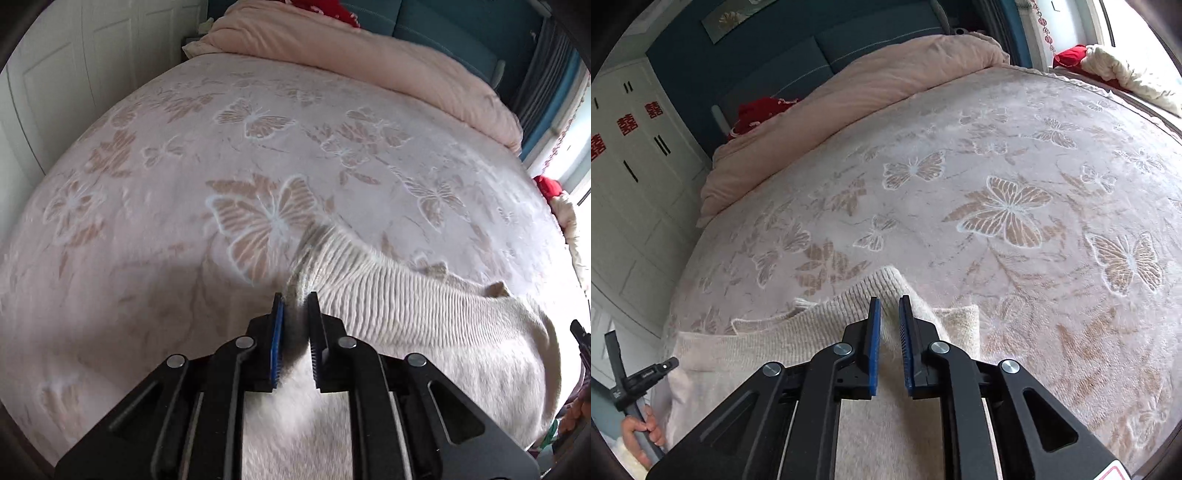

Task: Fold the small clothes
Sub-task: 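Fold the hem up over the sweater body with both grippers and open them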

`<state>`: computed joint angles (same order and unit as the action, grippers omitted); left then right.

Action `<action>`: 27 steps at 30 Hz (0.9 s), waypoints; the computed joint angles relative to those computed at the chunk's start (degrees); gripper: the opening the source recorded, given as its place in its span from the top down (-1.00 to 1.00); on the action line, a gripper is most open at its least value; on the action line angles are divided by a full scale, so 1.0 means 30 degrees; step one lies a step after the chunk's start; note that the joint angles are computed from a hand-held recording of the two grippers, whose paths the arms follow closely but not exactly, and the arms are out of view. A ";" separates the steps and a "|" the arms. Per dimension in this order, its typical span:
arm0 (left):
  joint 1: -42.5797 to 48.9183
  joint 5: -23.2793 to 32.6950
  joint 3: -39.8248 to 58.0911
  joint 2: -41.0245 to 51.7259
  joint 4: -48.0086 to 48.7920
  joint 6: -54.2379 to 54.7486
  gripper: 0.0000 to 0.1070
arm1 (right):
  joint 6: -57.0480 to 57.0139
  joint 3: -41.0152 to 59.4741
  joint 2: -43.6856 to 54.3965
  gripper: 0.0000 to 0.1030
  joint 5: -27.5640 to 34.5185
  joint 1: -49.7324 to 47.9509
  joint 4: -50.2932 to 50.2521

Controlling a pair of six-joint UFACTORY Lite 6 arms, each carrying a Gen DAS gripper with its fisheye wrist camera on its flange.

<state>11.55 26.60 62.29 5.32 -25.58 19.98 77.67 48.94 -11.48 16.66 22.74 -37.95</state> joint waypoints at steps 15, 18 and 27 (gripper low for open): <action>0.2931 0.2673 -1.0618 -0.9832 -0.2665 0.3815 0.80 | 0.8218 -0.9325 -0.7154 1.00 0.4895 0.8199 -0.2080; 0.2109 0.2319 -1.0634 -1.0323 -0.0835 0.2522 0.82 | 0.7106 -0.7274 -0.5786 0.99 0.7011 0.9051 -0.1061; 0.0495 0.4176 -0.4990 -0.9637 -0.1075 0.0231 0.11 | 0.5079 -0.0202 -0.1521 0.17 0.8083 0.9128 -0.3039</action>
<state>13.03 39.12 47.32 -23.59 -28.81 20.67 92.90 48.34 -16.04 40.91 50.12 -47.07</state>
